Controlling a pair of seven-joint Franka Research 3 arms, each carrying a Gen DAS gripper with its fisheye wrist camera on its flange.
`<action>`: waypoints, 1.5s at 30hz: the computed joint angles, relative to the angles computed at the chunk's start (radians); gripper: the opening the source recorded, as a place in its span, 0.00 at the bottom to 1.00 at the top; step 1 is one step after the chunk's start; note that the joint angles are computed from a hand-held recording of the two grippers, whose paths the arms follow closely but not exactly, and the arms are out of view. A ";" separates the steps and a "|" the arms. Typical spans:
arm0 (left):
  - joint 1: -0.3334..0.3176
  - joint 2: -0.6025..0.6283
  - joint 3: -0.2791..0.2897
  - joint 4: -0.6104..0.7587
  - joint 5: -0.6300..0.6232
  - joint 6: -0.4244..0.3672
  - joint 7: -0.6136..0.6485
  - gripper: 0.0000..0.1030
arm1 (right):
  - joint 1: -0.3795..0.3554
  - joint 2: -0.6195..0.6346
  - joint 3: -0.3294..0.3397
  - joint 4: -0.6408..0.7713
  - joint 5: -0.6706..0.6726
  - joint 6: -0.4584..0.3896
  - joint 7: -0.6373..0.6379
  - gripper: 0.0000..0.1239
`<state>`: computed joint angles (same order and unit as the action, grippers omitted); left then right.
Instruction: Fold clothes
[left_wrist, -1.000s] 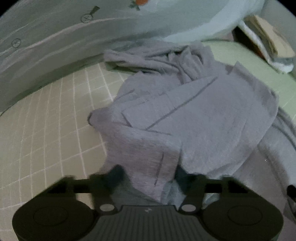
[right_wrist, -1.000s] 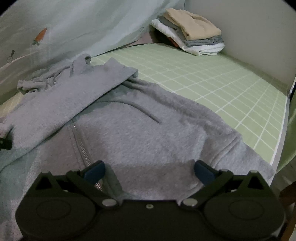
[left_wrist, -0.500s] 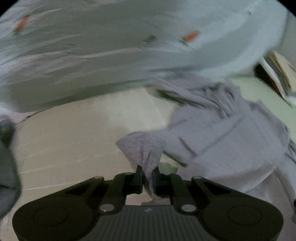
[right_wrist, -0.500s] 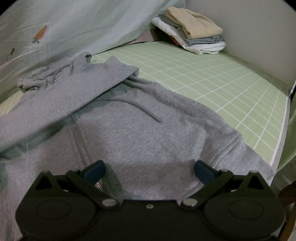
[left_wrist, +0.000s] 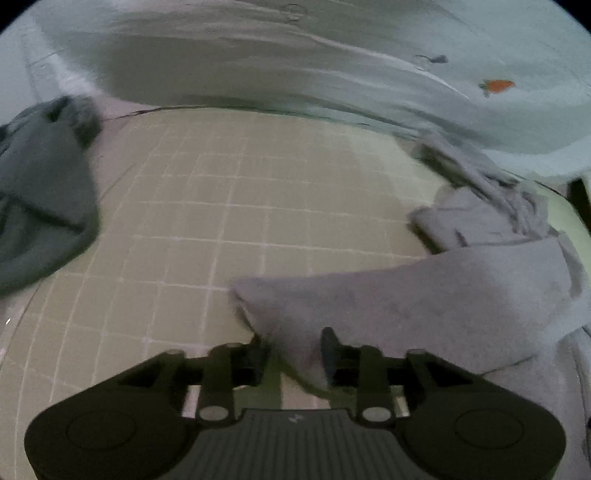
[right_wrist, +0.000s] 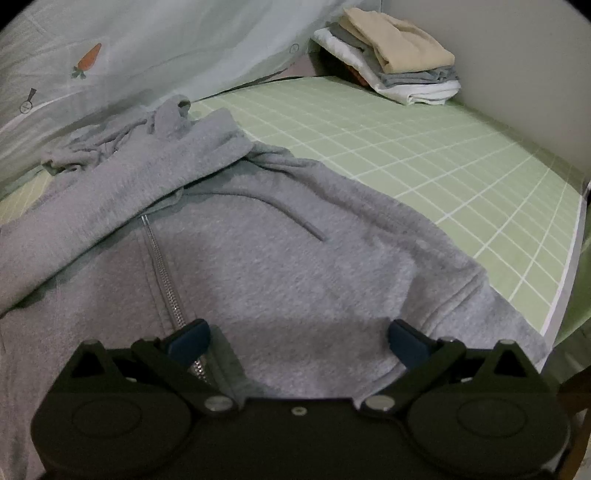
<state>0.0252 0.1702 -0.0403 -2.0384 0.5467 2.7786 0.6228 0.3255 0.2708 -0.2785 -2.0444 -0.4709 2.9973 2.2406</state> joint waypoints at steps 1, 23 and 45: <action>-0.009 -0.006 0.015 -0.001 0.035 -0.008 -0.045 0.39 | -0.003 0.000 0.004 0.001 0.005 -0.003 -0.006 0.83; -0.033 0.043 0.027 0.041 0.119 -0.066 -0.126 0.31 | -0.058 -0.004 0.069 0.027 0.039 -0.062 -0.046 0.83; -0.226 0.293 -0.053 0.535 0.113 -0.110 -0.291 0.19 | -0.375 0.154 0.305 0.331 0.643 -0.118 -0.883 0.83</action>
